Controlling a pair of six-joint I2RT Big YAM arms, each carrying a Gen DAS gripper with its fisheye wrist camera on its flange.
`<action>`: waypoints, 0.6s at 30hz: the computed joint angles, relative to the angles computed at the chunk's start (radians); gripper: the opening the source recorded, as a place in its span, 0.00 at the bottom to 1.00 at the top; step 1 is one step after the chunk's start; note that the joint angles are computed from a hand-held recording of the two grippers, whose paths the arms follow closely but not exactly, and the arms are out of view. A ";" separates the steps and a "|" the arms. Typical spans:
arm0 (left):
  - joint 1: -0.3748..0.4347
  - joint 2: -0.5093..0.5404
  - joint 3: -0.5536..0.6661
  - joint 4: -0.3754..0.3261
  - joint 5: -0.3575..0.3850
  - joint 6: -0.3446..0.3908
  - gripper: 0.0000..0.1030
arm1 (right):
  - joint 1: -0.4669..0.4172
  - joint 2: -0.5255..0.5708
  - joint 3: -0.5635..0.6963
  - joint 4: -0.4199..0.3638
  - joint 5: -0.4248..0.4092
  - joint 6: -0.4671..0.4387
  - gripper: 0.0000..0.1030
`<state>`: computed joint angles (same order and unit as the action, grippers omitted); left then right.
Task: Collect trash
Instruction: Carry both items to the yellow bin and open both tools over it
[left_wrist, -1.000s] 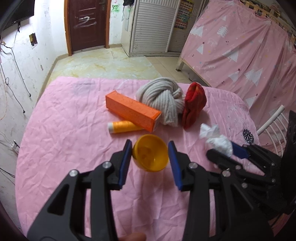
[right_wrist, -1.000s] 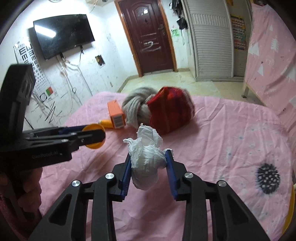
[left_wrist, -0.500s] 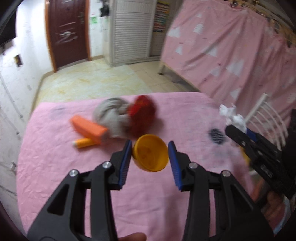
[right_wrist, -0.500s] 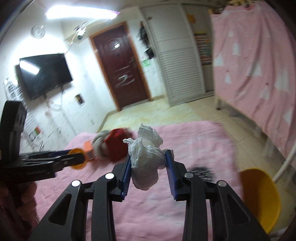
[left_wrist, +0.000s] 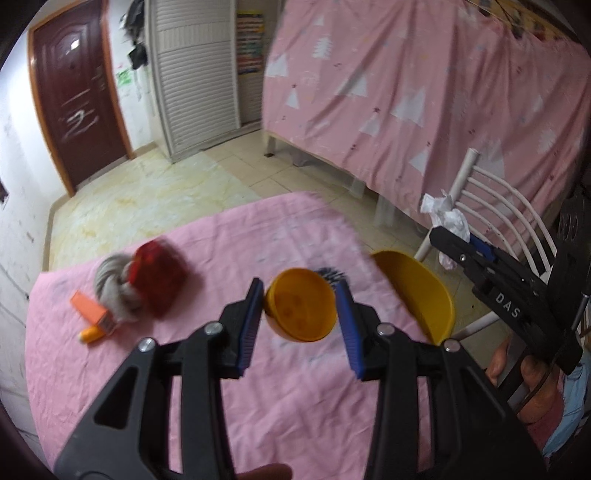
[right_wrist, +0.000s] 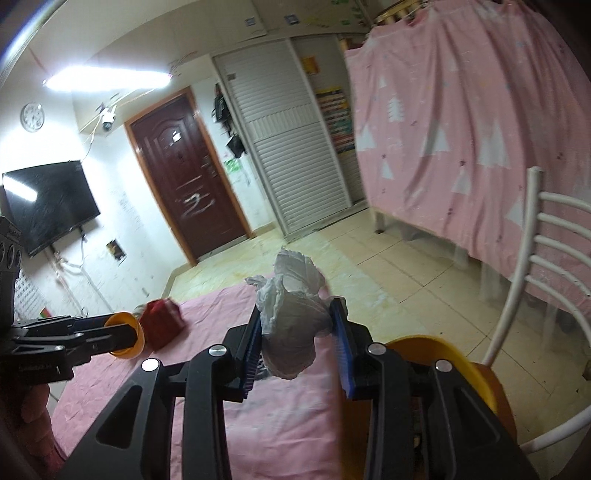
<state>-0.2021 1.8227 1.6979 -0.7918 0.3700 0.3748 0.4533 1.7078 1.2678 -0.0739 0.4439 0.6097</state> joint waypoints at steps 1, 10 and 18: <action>-0.013 -0.001 0.001 0.003 -0.007 -0.001 0.37 | -0.006 -0.012 -0.018 0.010 0.004 0.003 0.28; -0.157 0.064 0.085 -0.028 -0.093 -0.036 0.37 | -0.061 -0.109 -0.169 0.090 0.060 0.075 0.28; -0.217 0.160 0.182 -0.103 -0.116 -0.100 0.65 | -0.095 -0.134 -0.214 0.101 0.042 0.100 0.32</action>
